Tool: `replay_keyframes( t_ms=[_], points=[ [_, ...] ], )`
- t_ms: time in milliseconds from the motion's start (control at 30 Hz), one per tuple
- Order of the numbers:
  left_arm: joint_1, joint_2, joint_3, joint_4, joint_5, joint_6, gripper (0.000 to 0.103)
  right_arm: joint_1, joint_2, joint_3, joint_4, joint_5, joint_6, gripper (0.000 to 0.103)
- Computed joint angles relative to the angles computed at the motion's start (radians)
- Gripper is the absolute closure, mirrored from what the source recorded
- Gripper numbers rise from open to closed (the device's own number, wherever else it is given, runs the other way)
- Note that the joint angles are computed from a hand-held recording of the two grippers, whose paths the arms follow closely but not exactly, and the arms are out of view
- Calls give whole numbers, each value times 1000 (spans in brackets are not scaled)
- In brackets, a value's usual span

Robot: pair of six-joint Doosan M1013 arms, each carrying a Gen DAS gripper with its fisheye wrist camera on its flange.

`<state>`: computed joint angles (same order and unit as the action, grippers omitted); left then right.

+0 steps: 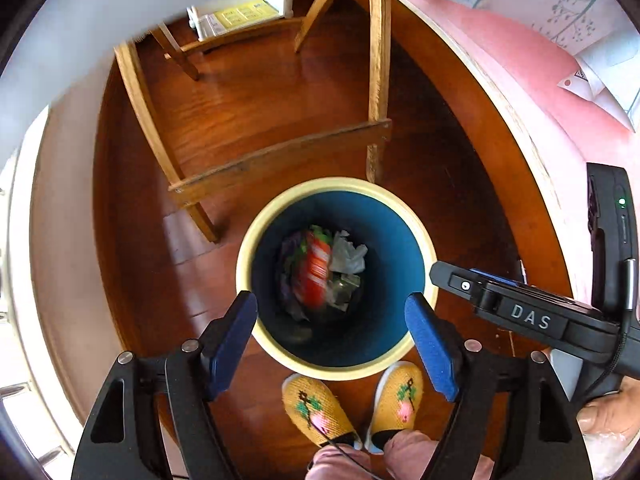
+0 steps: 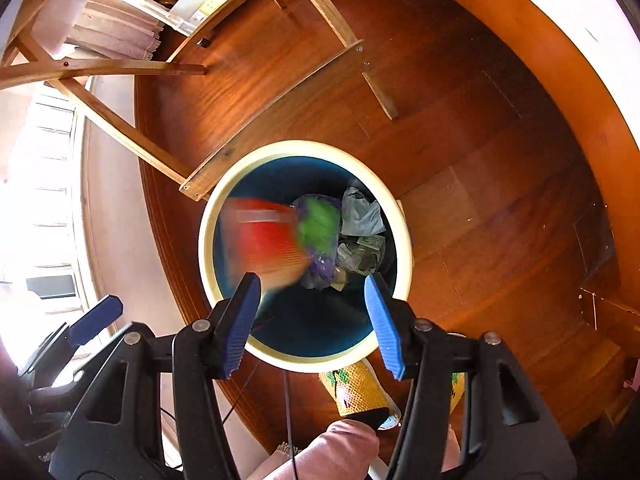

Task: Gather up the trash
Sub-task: 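Raise both grippers back over the table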

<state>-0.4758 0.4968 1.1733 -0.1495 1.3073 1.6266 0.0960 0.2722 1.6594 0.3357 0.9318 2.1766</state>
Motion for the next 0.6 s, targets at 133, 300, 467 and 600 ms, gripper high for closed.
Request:
replay_keyframes(
  t_ms=[133,300,467,600],
  points=[
    [2,-20,-11,21,-4,-23,25,5,-9,-9,-15,3,-18,52],
    [9,-34,-75,38,47,-47,25,9,-31,-37,-23,50,-24,52],
    [7,-47,-178,56,111,-55,25,12,-58,-95,-42,134,-23,52],
    [6,-46,-290,66,168,-55,25,10,-80,-166,-53,212,-22,52]
  ],
)
